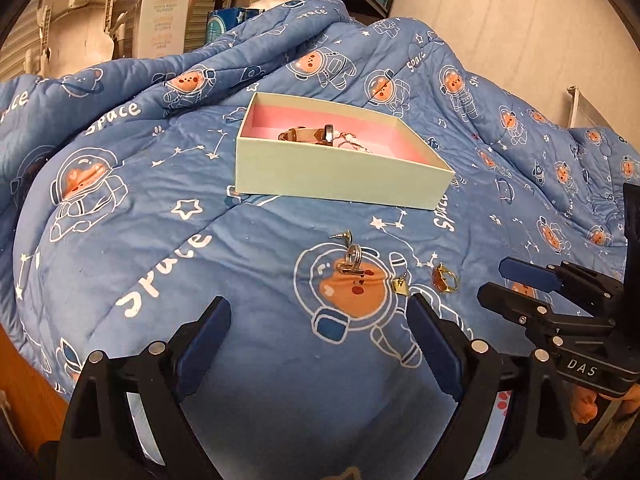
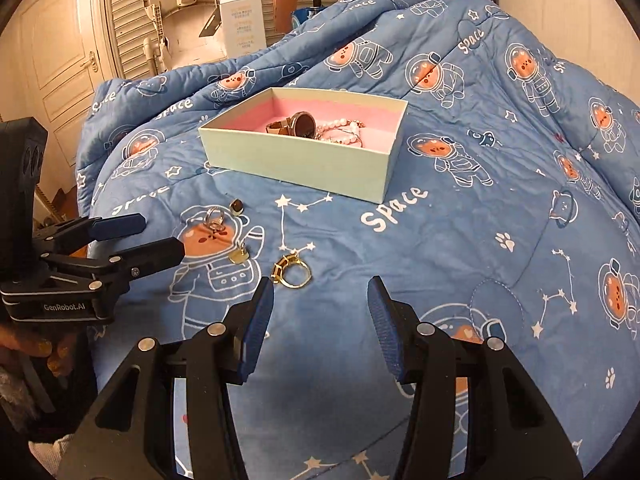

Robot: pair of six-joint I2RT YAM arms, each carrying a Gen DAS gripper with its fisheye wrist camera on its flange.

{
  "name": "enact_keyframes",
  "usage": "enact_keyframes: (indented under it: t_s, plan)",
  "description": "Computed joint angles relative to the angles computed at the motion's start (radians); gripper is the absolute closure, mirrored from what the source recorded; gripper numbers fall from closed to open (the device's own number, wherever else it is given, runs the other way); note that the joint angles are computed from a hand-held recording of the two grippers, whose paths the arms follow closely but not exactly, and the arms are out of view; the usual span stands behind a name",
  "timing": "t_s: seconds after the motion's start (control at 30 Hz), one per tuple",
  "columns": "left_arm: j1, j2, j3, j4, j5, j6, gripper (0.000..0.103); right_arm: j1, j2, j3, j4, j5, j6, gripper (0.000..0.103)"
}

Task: Organize jewelry
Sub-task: 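Withdraw both open tools from the box toward the remaining jewelry, then grasp the gold charm earring with the left tool while the right tool grasps the gold ring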

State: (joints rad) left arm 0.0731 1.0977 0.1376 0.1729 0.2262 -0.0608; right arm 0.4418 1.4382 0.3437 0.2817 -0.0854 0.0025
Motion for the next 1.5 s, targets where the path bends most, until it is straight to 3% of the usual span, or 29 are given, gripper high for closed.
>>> enact_keyframes:
  t_s: [0.53, 0.77, 1.03, 1.17, 1.5]
  plan:
    - [-0.131, 0.031, -0.045, 0.102, -0.123, -0.043, 0.02, -0.045, 0.108, 0.051, -0.029, -0.088, -0.091, 0.054]
    - [-0.116, 0.099, -0.029, 0.146, -0.12, -0.024, 0.033, -0.007, 0.208, 0.14, -0.022, -0.088, -0.1, 0.054]
    - [-0.118, 0.186, 0.017, 0.179, -0.139, 0.0, 0.046, -0.008, 0.261, 0.177, -0.005, -0.1, -0.092, 0.064]
    - [-0.126, 0.22, 0.054, 0.169, -0.136, 0.014, 0.052, -0.008, 0.261, 0.169, 0.009, -0.097, -0.088, 0.068]
    - [-0.172, 0.346, 0.186, 0.108, -0.165, 0.053, 0.064, 0.007, 0.264, 0.15, 0.046, -0.073, -0.075, 0.069]
